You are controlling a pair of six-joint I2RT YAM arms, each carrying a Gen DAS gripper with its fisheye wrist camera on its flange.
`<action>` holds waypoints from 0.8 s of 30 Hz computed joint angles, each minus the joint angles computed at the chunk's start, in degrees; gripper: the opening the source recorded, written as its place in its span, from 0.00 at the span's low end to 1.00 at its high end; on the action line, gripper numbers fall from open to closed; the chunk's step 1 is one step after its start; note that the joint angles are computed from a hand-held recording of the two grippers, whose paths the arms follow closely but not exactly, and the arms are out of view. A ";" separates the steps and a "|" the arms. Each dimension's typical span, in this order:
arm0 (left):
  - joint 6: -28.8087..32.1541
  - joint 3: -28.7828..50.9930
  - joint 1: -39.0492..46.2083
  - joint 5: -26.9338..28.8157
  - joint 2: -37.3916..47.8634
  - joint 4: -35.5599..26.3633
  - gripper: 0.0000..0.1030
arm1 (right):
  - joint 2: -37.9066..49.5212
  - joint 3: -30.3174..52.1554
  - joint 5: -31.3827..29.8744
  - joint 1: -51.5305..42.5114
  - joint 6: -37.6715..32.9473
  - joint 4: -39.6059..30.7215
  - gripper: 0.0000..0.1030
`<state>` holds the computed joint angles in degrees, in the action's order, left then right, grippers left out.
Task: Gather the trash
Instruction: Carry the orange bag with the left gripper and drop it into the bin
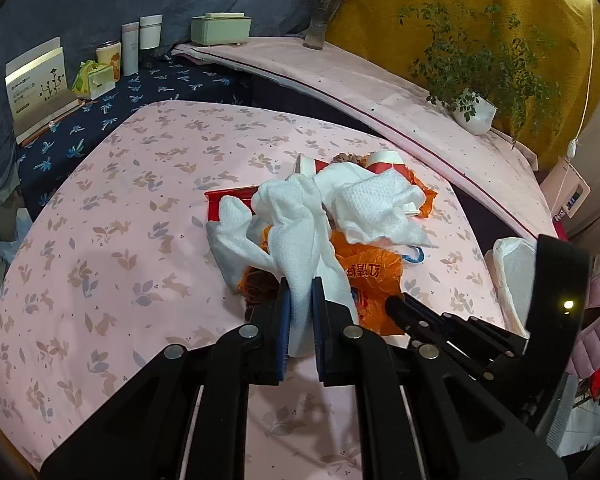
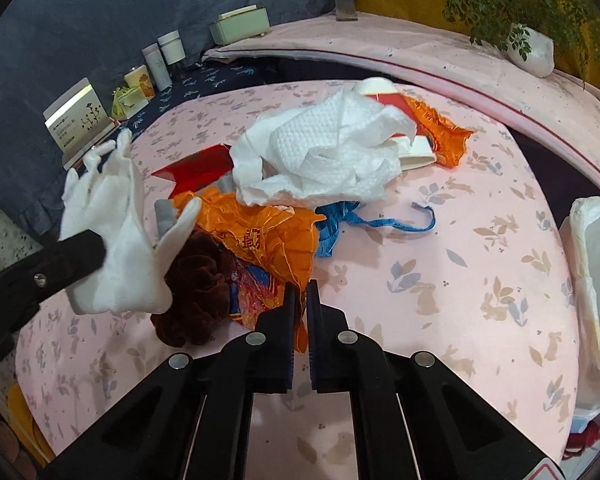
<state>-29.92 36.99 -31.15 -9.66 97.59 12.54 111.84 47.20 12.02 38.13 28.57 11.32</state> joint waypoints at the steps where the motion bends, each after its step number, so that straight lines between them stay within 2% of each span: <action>1: -0.21 -0.11 -0.47 -0.31 -0.61 -0.33 0.09 | -2.10 -1.26 0.63 0.10 0.07 -0.12 0.05; 14: -2.50 2.69 -8.84 -4.67 -7.20 -6.91 0.10 | -29.68 -13.40 7.38 -3.40 -0.98 -6.19 0.04; 24: -2.65 13.32 -16.87 -7.99 -2.67 -11.54 0.10 | -45.29 -19.59 6.29 -12.42 -4.89 -11.02 0.04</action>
